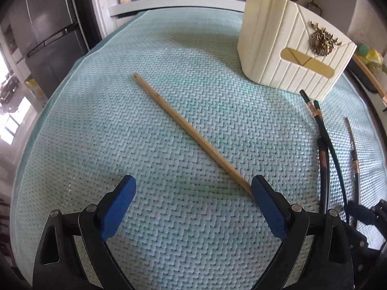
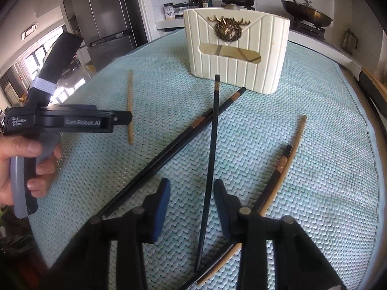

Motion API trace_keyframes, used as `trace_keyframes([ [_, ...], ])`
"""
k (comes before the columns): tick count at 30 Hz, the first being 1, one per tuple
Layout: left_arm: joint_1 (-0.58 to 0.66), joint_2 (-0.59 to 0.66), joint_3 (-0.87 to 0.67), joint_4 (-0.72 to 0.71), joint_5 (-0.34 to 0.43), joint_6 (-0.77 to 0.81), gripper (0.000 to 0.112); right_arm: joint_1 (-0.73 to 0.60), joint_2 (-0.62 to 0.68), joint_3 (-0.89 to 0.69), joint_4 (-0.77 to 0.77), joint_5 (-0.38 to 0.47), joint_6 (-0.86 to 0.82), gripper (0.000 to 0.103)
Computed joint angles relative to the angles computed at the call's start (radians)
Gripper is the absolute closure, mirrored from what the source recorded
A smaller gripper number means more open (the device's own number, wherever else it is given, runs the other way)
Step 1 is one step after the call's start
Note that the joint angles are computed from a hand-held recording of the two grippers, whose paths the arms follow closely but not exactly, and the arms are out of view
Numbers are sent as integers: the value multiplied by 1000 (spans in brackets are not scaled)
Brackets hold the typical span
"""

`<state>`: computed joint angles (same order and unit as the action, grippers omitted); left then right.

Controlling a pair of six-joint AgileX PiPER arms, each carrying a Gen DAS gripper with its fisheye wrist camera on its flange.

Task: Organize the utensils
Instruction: 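Close the right tool on a black chopstick while the left tool lowers to a wooden chopstick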

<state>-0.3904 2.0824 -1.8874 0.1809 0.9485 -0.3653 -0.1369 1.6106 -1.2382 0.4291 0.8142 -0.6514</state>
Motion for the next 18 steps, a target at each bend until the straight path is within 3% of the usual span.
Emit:
trace_keyframes([
  [1, -7, 6, -14, 18, 12, -4, 16, 9, 1, 4, -30, -14, 20, 87],
  [4, -24, -19, 9, 63, 9, 11, 36, 11, -6, -1, -62, -15, 56, 97],
  [6, -8, -24, 16, 37, 32, 66, 77, 3, -30, 3, -54, -15, 50, 97],
  [7, 14, -48, 52, -19, 2, 109, 83, -1, -44, 4, -50, -11, 48, 98],
  [9, 38, -72, 83, -51, 0, 146, 109, -8, -70, 5, -43, -9, 49, 98],
  [13, 133, -130, 156, -282, -36, 309, 110, -52, -99, -25, 33, 47, 20, 98],
  [16, 143, -181, 200, -341, -75, 433, 110, -84, -109, -48, 74, 88, 14, 98],
  [18, 128, -188, 186, -351, -73, 543, 100, -110, -112, -66, 95, 115, 5, 98],
])
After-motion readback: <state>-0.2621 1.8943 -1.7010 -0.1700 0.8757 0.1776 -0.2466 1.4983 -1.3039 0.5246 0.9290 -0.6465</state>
